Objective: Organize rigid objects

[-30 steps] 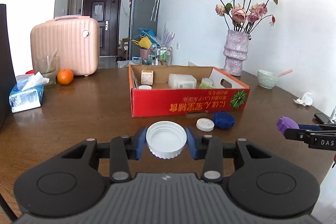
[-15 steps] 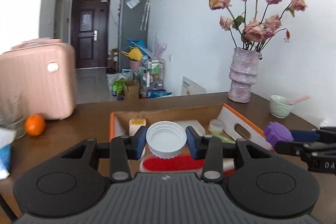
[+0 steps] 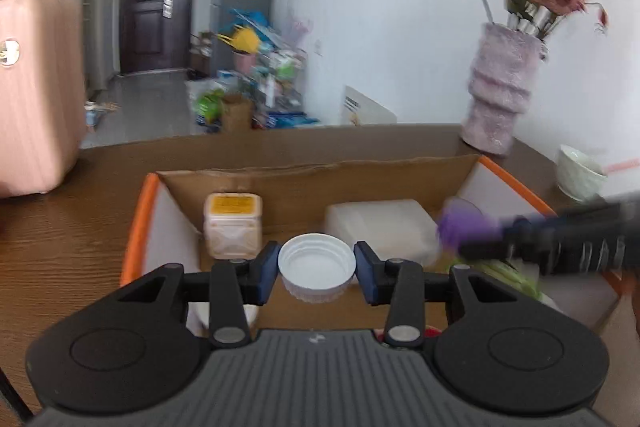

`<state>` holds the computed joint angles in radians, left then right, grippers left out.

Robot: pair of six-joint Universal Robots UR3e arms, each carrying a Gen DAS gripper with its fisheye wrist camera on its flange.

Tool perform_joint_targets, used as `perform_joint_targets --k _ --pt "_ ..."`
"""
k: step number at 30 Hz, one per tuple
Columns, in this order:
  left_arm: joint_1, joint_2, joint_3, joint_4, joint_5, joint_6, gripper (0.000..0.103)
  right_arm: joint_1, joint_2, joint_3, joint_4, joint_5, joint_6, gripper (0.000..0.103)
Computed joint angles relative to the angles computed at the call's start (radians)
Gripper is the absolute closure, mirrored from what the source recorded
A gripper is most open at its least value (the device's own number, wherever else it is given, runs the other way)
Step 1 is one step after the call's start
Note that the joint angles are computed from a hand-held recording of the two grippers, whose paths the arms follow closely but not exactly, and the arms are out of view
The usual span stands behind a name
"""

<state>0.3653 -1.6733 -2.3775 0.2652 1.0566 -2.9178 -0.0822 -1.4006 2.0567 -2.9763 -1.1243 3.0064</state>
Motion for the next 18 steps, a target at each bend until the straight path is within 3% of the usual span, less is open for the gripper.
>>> perform_joint_targets --k 1,4,7,10,11,16,18 --pt "0.009 -0.003 -0.006 0.019 -0.007 -0.017 0.044 0.022 0.018 0.002 -0.012 -0.013 0.000 0.052" --pt "0.031 0.011 0.000 -0.039 -0.034 -0.026 0.031 0.095 0.079 0.015 -0.098 -0.097 0.006 0.045" --pt "0.043 0.030 0.009 -0.096 -0.053 -0.004 0.024 0.140 0.113 0.033 -0.195 -0.175 0.023 0.040" --pt "0.057 0.042 -0.008 -0.082 -0.068 -0.025 0.013 0.129 0.080 0.084 -0.263 -0.173 0.056 0.037" --pt "0.062 0.047 -0.013 -0.076 -0.072 -0.033 0.012 0.116 0.056 0.121 -0.298 -0.167 0.060 0.031" --pt "0.083 0.128 -0.059 -0.058 -0.084 -0.042 0.006 0.042 0.016 0.373 -0.689 -0.115 0.160 0.024" --pt "0.102 0.197 -0.101 -0.026 -0.104 -0.036 0.004 0.008 -0.017 0.465 -0.767 -0.091 0.210 0.024"
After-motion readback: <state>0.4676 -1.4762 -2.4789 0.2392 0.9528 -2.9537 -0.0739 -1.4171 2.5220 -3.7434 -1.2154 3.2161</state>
